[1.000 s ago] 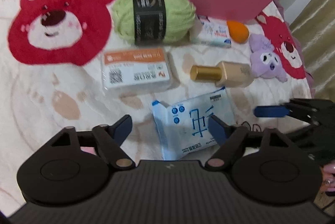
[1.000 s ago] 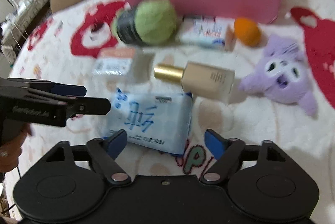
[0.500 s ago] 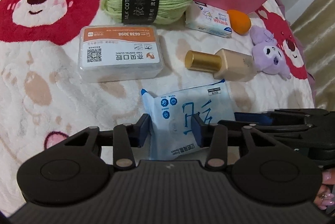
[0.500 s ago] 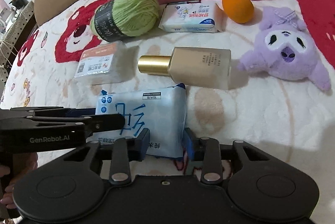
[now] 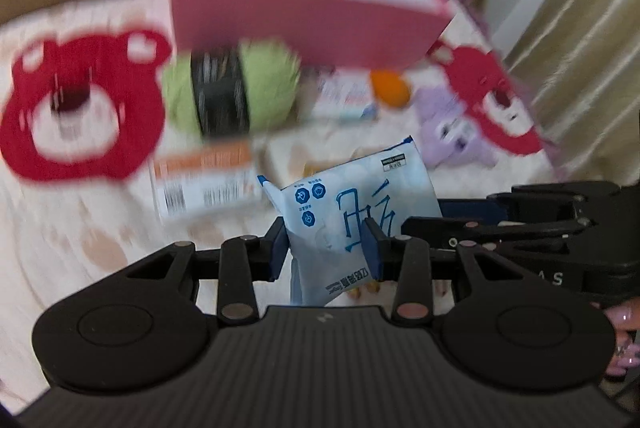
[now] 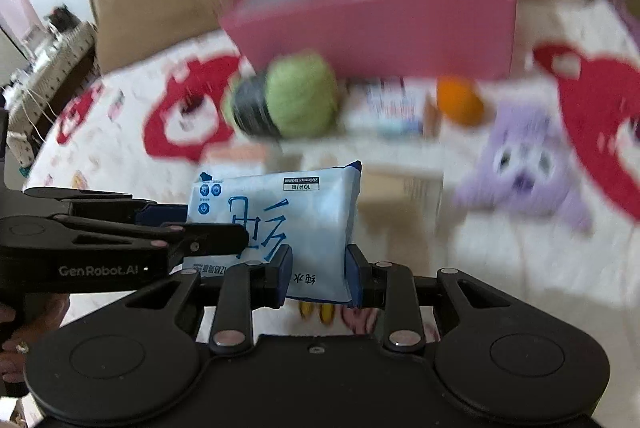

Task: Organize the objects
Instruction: 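Lift the wet-wipe pack with the left tool and release it into the pink box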

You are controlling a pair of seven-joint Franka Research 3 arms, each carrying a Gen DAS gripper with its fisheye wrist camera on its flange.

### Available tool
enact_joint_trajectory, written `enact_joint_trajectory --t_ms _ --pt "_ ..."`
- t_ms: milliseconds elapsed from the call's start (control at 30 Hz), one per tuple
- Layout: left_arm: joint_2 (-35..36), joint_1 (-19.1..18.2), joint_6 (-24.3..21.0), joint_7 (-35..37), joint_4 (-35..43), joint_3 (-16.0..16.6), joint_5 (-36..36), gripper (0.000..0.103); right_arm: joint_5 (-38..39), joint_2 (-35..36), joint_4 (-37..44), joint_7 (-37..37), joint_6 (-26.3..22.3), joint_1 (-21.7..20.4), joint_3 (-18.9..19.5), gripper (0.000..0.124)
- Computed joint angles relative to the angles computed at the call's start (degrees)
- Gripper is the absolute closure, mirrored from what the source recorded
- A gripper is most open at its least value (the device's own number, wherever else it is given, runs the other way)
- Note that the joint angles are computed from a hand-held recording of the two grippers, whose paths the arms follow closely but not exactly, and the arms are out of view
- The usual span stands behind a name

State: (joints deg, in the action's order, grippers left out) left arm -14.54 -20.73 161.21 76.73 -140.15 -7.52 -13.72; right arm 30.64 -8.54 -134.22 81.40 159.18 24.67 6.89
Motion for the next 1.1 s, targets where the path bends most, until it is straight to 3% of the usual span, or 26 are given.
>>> enact_joint_trajectory --t_ms 133,200,367,533,733,933,1100 --pt "-0.50 1.64 -5.00 2.38 6.69 0.38 3.42 0.065 -2.21 -1.45 2.86 -0.85 1.72 -0.59 -0.20 0.087" --pt "0.10 3.85 -7.48 0.76 10.94 -0.81 7.36 0.065 1.24 -1.13 5.52 -5.15 1.64 0.39 -1.75 0.087" --pt "5.68 6.74 -8.35 -0.96 20.86 -2.27 13.57 0.065 4.62 2.63 12.78 -9.45 4.16 -0.67 -2.42 0.087" --pt "15.23 8.68 -7.59 -1.08 31.62 -2.69 12.76 0.065 -2.49 9.71 22.18 -5.73 3.11 -3.80 -2.12 0.090" --pt "29.06 11.69 -7.48 1.04 44.76 -5.14 8.65 0.065 -17.91 21.30 36.34 3.69 -2.75 -5.01 -4.03 0.090" --pt "44.21 14.67 -10.27 3.27 59.59 -8.40 5.12 0.064 -22.11 34.05 52.04 6.91 -12.49 -5.89 -5.61 0.090" --pt "54.20 13.13 -15.82 -1.26 71.99 -7.52 7.05 0.063 -26.65 44.05 65.07 9.10 -19.76 -5.07 -7.51 0.091"
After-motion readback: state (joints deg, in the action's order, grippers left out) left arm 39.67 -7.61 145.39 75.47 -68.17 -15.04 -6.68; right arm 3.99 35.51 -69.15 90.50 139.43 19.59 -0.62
